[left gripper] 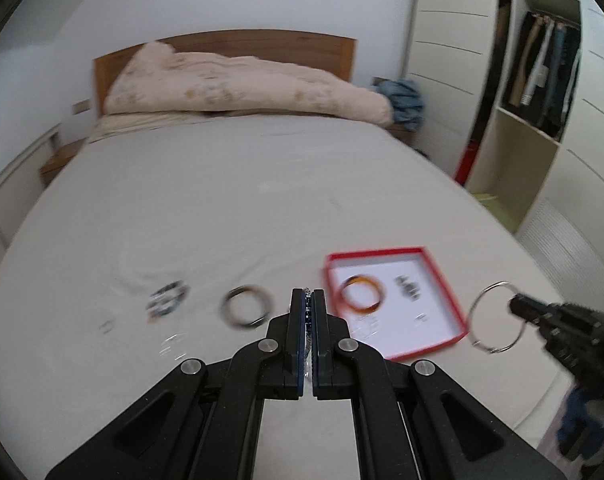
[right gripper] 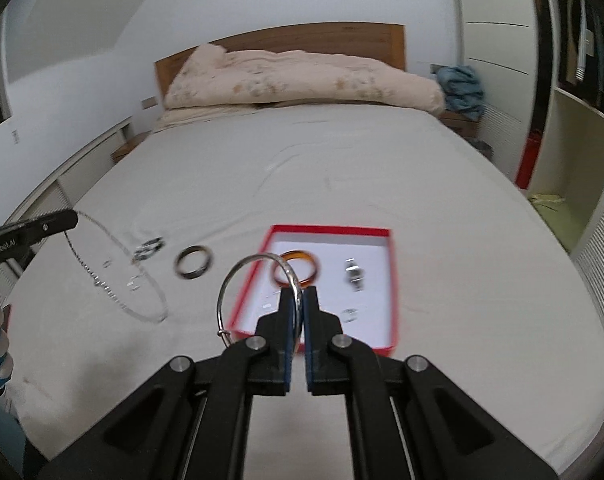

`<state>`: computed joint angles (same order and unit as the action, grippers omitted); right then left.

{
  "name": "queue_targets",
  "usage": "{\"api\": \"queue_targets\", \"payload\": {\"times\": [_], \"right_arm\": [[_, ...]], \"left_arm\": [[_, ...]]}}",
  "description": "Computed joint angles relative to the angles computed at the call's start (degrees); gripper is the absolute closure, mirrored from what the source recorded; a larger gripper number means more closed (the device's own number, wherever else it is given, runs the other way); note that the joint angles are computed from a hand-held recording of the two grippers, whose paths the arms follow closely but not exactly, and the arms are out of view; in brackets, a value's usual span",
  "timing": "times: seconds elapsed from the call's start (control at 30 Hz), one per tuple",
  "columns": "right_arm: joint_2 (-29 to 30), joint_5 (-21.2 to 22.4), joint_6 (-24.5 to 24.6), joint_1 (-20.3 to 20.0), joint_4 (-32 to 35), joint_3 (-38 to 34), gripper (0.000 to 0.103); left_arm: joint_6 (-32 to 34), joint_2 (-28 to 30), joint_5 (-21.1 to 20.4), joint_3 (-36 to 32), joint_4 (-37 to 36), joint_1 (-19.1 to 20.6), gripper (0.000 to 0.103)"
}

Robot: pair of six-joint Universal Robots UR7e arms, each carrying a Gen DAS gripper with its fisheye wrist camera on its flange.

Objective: Organize jewelry
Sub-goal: 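Carry necklace and silver bangle into the red box and release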

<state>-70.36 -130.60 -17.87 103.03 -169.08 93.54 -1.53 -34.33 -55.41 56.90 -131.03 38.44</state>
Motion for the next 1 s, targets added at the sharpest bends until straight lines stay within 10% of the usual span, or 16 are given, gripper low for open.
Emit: {"api": "queue_targets", "payload": {"times": [0.33, 1.0], "right_arm": [[3.41, 3.38, -3.32, -7.08, -0.31, -6.19, 0.099], [7.36, 7.90, -0.50, -15.42, 7.84, -5.57, 0.096]], "left_arm": [[3.68, 21.77, -4.54, -29.14, 10.41, 0.59, 0.101], [-0.94, 27.94, -2.61, -28.14, 21.66, 4.92, 0.096]]}}
